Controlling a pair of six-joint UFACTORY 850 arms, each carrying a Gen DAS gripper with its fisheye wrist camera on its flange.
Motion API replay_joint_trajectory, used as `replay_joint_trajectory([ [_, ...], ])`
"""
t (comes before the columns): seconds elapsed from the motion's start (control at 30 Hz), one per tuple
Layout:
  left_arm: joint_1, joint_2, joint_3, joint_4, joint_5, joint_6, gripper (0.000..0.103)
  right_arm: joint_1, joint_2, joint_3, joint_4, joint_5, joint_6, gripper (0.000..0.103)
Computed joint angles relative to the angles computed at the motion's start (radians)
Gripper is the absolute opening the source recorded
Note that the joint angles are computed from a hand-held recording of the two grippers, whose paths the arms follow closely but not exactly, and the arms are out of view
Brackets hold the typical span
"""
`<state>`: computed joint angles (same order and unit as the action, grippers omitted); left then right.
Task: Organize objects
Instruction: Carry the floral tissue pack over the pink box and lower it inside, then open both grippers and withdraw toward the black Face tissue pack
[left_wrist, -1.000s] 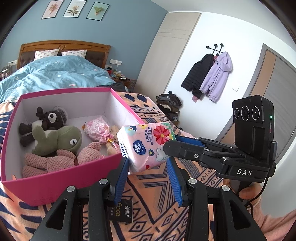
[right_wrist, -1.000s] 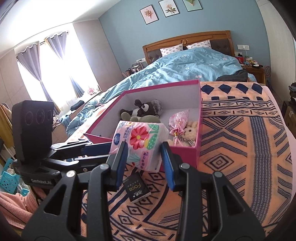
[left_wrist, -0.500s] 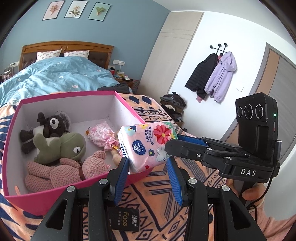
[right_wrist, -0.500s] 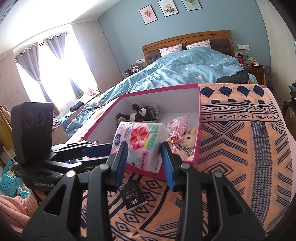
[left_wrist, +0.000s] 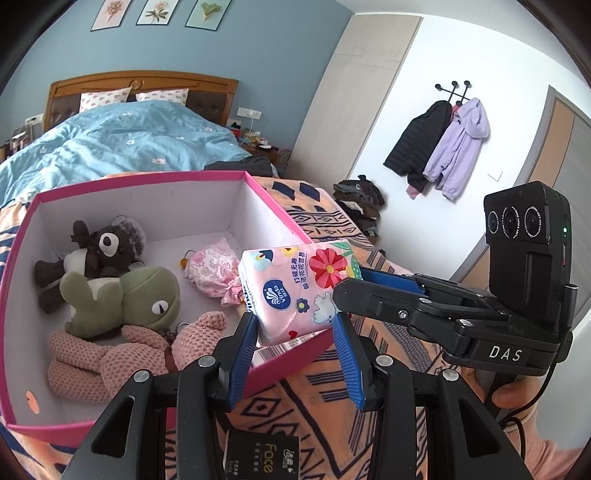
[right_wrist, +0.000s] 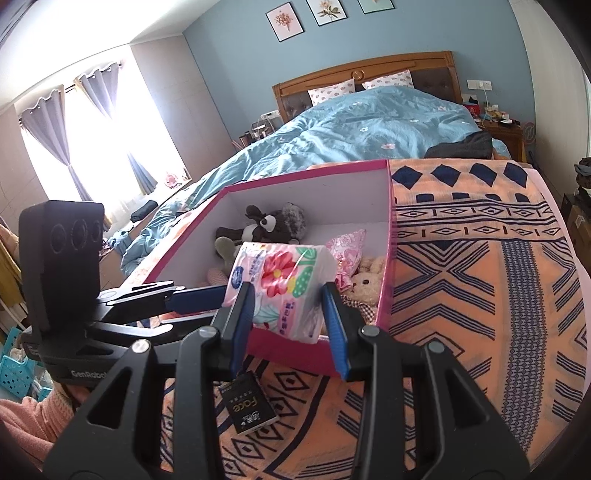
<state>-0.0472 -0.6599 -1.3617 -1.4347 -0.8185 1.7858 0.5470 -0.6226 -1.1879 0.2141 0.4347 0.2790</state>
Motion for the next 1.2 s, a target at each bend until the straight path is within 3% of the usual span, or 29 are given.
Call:
replay_joint_trajectory([
  [0.47, -0.017, -0.066, -0.078, 0.074, 0.038, -0.105, 0.042, -0.019, -0.065, -0.071, 0.056, -0.067, -0.030, 0.041],
  [0.8, -0.014, -0.051, -0.049, 0.028, 0.063, -0.060, 0.045, -0.011, -0.069, -0.072, 0.105, -0.061, -0.079, 0.041],
  [1.0, 0.007, 0.011, 0.044, -0.092, 0.066, 0.102, 0.055, 0.004, -0.046, -0.031, 0.107, -0.022, -0.077, 0.042],
  [1.2, 0.058, 0.089, 0.167, -0.161, -0.034, 0.316, 0.063, 0.029, 0.025, 0.090, -0.022, 0.101, 0.043, 0.051],
])
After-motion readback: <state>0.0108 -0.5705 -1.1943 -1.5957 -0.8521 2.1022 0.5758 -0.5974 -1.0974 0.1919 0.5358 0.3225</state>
